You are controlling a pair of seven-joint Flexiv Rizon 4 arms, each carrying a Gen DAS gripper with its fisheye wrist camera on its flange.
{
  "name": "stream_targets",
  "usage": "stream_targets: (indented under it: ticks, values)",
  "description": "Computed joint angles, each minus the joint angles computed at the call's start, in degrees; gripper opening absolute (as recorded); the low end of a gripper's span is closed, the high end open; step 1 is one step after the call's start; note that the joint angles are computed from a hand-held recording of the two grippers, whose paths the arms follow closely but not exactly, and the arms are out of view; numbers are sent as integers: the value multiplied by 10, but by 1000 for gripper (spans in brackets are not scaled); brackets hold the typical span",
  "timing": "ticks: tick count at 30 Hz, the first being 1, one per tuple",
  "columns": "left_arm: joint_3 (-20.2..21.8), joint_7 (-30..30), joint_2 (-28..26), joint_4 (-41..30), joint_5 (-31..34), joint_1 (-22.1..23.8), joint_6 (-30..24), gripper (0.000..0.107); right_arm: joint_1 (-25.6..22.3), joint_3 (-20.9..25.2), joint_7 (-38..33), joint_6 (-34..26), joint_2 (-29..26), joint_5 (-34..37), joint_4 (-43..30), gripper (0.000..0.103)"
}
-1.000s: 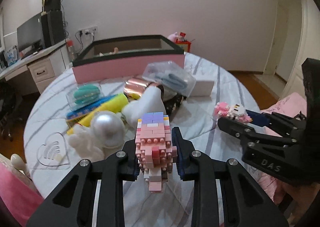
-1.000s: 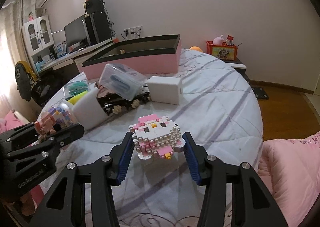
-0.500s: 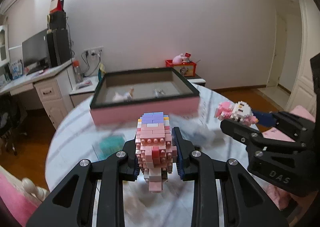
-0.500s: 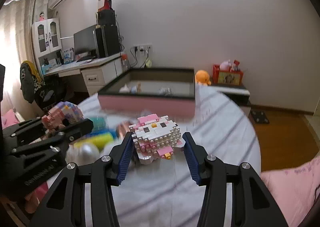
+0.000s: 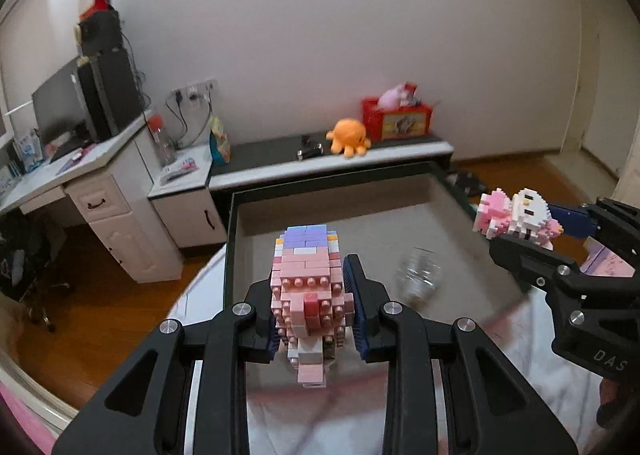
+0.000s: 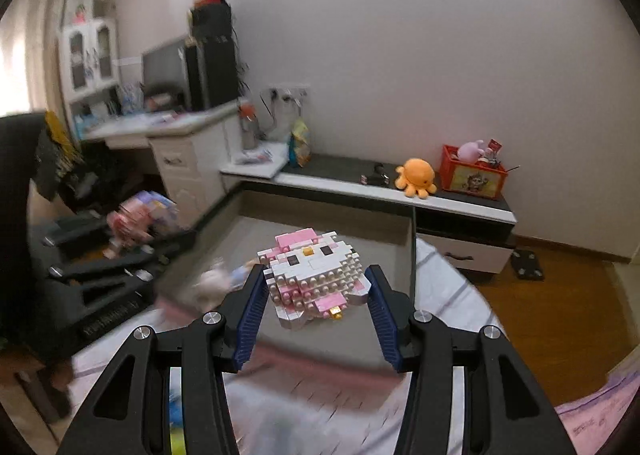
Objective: Organize rigid objects
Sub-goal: 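Carry both block figures into the pink box and open both tools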
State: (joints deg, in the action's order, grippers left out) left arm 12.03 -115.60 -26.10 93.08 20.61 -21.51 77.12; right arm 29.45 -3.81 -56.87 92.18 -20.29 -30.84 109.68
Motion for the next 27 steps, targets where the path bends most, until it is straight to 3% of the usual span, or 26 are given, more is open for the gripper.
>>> stream_targets:
  ticks: [3, 5, 8, 14, 16, 19, 22, 27]
  values:
    - [-39, 61, -42, -57, -48, 39, -63, 28, -85, 124, -83, -97, -63, 65, -102, 51]
    - [-53, 98, -76, -104, -72, 54, -113, 28, -113, 176, -133, -167, -110, 112, -176, 51]
    - [-58, 125, -108, -145, -91, 60, -165, 28, -102, 179, -163, -235, -152, 142, -242, 51]
    - [-53, 132, -145, -189, -102, 59, -212, 31, -80, 163, -202, -325, -199, 191, -321, 51]
    - [-41, 117, -149, -197, -92, 51, -216, 49, -71, 154, -203, -346, -202, 200, -334, 51]
    - [-33, 95, -136, -179, -80, 48, -196, 69, -66, 142, -202, -323, -187, 207, -317, 56]
    - [-43, 90, -104, -133, -84, 60, -153, 81, -69, 137, -193, -284, -163, 215, -287, 83]
    - [21, -5, -30, -55, 1, 9, -85, 93, -71, 133, -182, -191, -88, 216, -192, 83]
